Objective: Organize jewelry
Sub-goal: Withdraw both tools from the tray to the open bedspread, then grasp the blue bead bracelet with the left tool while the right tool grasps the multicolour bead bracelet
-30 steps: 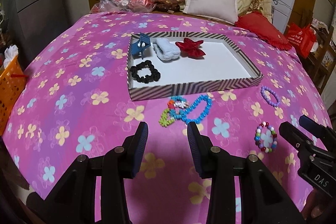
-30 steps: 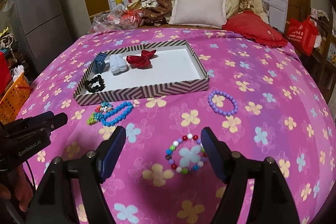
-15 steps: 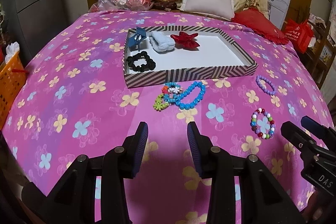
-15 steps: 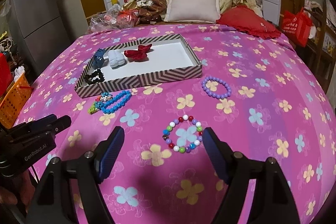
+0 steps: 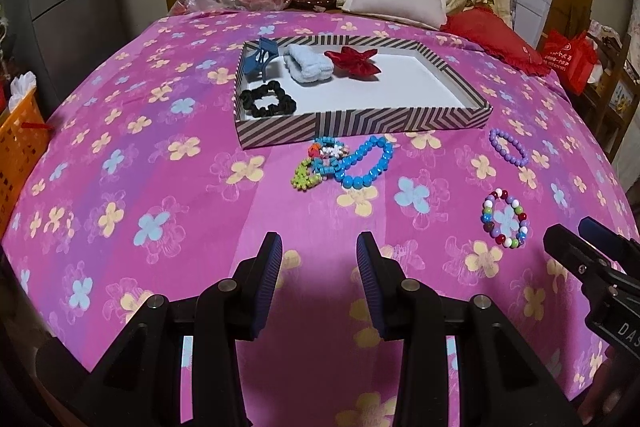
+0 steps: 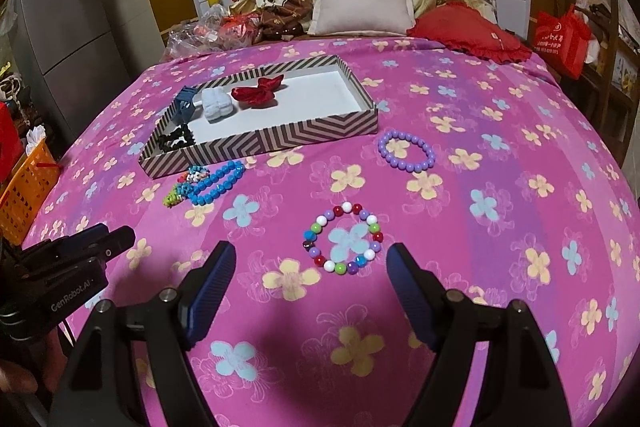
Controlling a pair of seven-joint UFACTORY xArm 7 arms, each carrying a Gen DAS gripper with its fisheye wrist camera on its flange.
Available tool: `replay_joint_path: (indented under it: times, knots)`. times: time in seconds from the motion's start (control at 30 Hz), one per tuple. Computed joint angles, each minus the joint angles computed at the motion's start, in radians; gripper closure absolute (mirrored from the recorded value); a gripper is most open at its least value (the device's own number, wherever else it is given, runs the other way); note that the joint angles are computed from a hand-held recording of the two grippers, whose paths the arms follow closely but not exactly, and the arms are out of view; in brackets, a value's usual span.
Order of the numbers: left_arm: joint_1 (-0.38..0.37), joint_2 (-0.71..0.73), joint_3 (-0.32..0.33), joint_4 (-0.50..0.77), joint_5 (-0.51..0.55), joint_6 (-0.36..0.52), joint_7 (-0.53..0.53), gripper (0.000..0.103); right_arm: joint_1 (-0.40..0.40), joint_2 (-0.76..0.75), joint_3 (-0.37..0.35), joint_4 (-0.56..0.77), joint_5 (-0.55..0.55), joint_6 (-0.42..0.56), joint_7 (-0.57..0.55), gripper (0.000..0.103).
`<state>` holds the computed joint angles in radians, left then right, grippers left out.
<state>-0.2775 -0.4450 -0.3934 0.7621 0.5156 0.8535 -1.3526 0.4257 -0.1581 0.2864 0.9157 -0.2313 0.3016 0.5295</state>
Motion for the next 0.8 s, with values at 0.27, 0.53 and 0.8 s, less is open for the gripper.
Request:
replay_joint_path:
  times: [0.27, 0.53, 0.8]
  knots:
    - [0.001, -0.052, 0.034, -0.074, -0.064, -0.061, 0.01, 0.077, -0.012, -0.004, -0.015, -0.025, 0.015, -0.003, -0.004, 0.022]
    - [0.032, -0.101, 0.059, -0.143, -0.134, -0.101, 0.028, 0.077, -0.028, -0.001, -0.038, -0.056, 0.057, -0.01, -0.022, 0.022]
    - [0.062, -0.093, 0.065, -0.158, -0.175, -0.154, 0.049, 0.077, -0.035, 0.026, -0.041, -0.054, 0.065, -0.016, -0.033, 0.022]
